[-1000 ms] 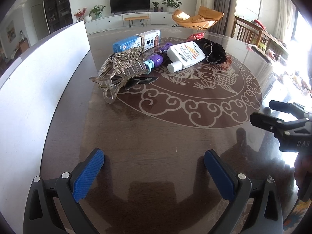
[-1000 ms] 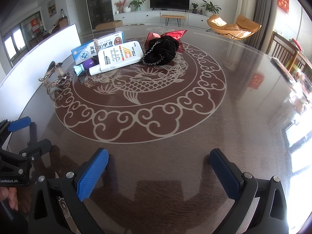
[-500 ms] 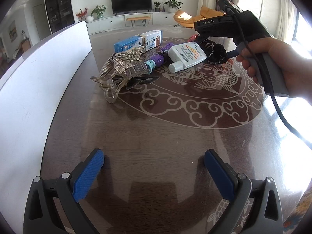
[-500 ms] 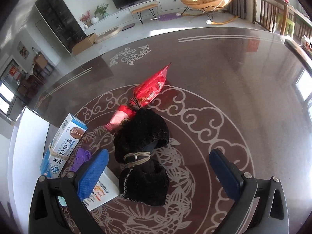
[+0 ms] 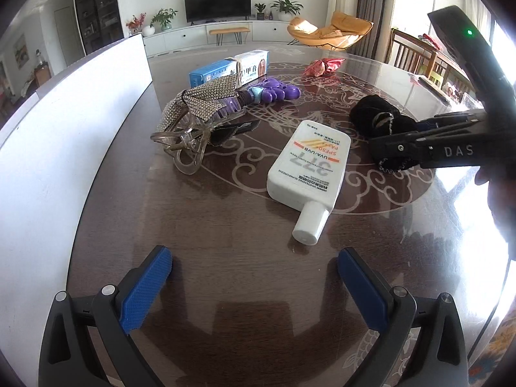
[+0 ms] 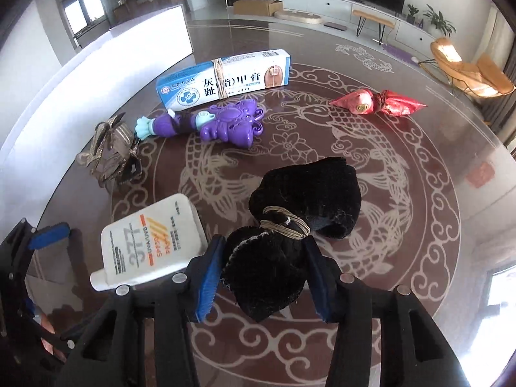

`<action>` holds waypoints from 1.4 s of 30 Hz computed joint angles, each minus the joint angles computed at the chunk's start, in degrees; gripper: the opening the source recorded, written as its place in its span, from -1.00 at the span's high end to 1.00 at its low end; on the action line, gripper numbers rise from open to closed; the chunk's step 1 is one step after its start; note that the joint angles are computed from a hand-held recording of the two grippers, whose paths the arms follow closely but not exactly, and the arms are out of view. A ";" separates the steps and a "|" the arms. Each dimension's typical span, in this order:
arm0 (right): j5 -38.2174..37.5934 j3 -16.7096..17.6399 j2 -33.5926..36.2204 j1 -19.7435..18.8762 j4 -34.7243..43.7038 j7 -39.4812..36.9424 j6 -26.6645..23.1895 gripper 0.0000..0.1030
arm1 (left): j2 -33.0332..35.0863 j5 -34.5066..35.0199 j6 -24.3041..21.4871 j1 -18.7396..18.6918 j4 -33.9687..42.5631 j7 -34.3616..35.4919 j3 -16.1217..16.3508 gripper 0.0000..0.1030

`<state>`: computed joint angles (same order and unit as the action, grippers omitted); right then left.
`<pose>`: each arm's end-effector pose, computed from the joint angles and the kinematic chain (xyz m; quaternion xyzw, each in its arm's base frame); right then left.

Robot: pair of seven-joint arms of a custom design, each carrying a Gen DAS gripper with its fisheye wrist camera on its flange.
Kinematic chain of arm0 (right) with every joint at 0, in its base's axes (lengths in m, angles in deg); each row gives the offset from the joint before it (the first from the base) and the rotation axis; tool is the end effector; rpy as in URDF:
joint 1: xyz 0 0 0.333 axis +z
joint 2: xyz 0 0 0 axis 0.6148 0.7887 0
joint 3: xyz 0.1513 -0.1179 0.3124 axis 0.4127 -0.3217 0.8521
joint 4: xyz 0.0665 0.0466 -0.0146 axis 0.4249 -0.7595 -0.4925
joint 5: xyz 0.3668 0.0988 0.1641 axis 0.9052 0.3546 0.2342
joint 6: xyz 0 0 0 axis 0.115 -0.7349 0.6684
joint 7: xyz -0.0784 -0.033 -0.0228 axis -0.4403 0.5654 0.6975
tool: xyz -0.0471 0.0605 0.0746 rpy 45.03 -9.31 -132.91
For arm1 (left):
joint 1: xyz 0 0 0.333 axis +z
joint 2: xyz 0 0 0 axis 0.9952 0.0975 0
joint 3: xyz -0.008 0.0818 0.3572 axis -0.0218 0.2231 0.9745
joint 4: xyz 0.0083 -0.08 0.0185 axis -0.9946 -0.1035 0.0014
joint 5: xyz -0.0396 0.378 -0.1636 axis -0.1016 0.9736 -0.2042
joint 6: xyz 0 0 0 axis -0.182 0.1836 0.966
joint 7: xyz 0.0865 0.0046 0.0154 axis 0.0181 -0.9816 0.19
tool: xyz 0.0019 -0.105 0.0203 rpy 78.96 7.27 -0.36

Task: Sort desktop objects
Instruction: 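Grasp the black velvet pouch with the right tool and lift, then grasp the white sunscreen bottle with the left tool while the right tool holds the pouch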

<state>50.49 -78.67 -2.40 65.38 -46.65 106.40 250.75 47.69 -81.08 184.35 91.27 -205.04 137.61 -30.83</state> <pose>0.6533 0.2586 0.3018 -0.6321 0.7361 -0.1659 0.1763 0.6373 -0.2383 0.2694 -0.3756 0.8735 -0.2844 0.1225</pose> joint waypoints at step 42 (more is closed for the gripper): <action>-42.15 1.36 -9.10 -0.85 -13.56 51.51 -6.66 -1.00 | 4.74 -1.17 -10.77 -7.18 11.76 6.54 1.86 -1.00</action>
